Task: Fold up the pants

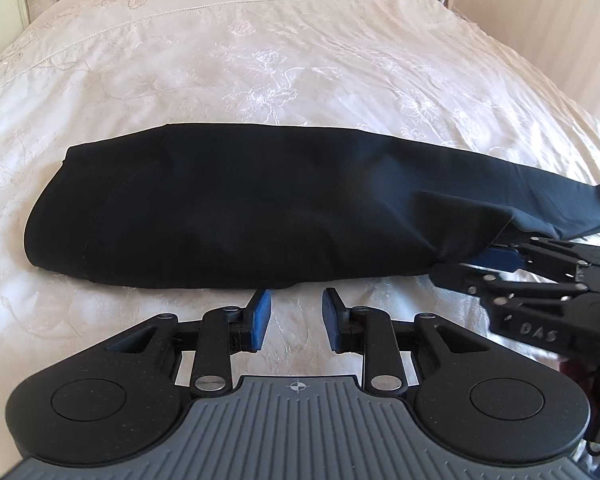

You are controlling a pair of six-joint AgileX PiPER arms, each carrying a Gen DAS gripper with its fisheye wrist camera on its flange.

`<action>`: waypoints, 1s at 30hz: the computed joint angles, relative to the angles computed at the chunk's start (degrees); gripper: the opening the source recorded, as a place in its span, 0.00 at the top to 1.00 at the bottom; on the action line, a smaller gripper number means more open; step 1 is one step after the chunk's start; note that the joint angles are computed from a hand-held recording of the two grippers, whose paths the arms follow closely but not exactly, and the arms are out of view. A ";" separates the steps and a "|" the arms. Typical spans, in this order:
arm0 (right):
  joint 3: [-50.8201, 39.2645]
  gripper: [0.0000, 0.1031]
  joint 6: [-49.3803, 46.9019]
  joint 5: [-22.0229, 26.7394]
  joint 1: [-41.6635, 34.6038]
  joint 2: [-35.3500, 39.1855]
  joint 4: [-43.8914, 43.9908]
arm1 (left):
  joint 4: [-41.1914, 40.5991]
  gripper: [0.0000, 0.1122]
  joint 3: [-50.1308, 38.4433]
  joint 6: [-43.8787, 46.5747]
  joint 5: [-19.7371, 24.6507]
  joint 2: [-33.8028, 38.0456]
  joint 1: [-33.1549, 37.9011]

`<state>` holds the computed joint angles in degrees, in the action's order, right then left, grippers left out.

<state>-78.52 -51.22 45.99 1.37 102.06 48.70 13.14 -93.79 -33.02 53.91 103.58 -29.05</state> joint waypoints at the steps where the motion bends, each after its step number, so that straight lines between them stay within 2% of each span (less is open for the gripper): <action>1: 1.57 0.57 -1.56 -2.54 1.42 -0.81 -1.44 | 0.26 0.75 0.24 -0.31 0.18 -0.26 -0.21; 4: 4.30 0.57 -5.02 -8.96 4.52 -1.36 -3.21 | 1.31 0.75 0.38 -1.39 0.99 -0.42 -0.93; 6: 4.95 0.57 -6.79 -10.89 4.95 -0.86 -0.51 | 1.94 0.75 0.36 -2.14 1.43 -0.44 -1.34; 7: 4.81 0.57 -8.20 -10.33 4.45 -0.35 1.68 | 2.26 0.75 0.35 -2.64 1.58 -0.46 -1.50; 9: 2.92 0.77 -8.38 -5.47 3.17 0.74 2.53 | 2.62 0.75 0.18 -3.52 1.97 -0.47 -1.62; 10: 1.25 0.95 -7.19 -2.51 2.86 1.23 1.79 | 2.68 0.75 0.22 -3.80 1.98 -0.56 -1.59; 11: 0.31 0.96 -6.38 0.52 1.70 1.15 2.88 | 2.66 0.75 0.47 -3.98 1.83 -0.79 -1.48; 15: -4.46 0.96 0.14 16.44 -6.61 4.26 17.26 | 2.98 0.75 0.91 -4.63 1.77 -1.11 -1.38; 17: -6.21 0.91 3.82 19.45 -7.74 6.22 17.98 | 2.80 0.75 0.85 -4.58 1.91 -0.95 -1.21; 18: -5.75 0.89 4.29 17.82 -7.20 5.81 15.97 | 2.66 0.75 0.80 -4.47 2.00 -0.87 -1.11; 19: -4.62 0.82 3.34 14.97 -6.00 4.76 13.61 | 2.74 0.75 0.78 -4.64 2.10 -0.82 -1.14; 20: -3.52 0.71 1.68 12.92 -4.88 3.72 11.71 | 2.89 0.75 0.85 -4.86 2.10 -0.87 -1.18; 22: -0.99 0.62 -1.82 8.10 -1.80 1.07 8.09 | 2.89 0.75 1.27 -5.10 1.92 -1.14 -1.08; 25: 3.75 0.61 -11.39 1.68 3.28 -2.31 6.40 | 2.68 0.75 1.77 -5.15 1.65 -1.45 -0.76; 28: 7.47 0.62 -14.29 -4.12 8.01 -3.91 3.09 | 3.07 0.75 1.82 -4.93 1.56 -1.61 -0.57; 29: 9.24 0.68 -14.12 -6.94 9.53 -4.38 1.07 | 3.12 0.75 1.71 -4.79 1.44 -1.65 -0.45; 30: 9.65 0.79 -13.70 -7.57 10.21 -4.23 0.21 | 3.19 0.75 1.48 -4.77 1.39 -1.64 -0.42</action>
<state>-68.88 -64.93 38.42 11.57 97.83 48.92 16.33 -92.31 -37.79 55.30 101.95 -29.47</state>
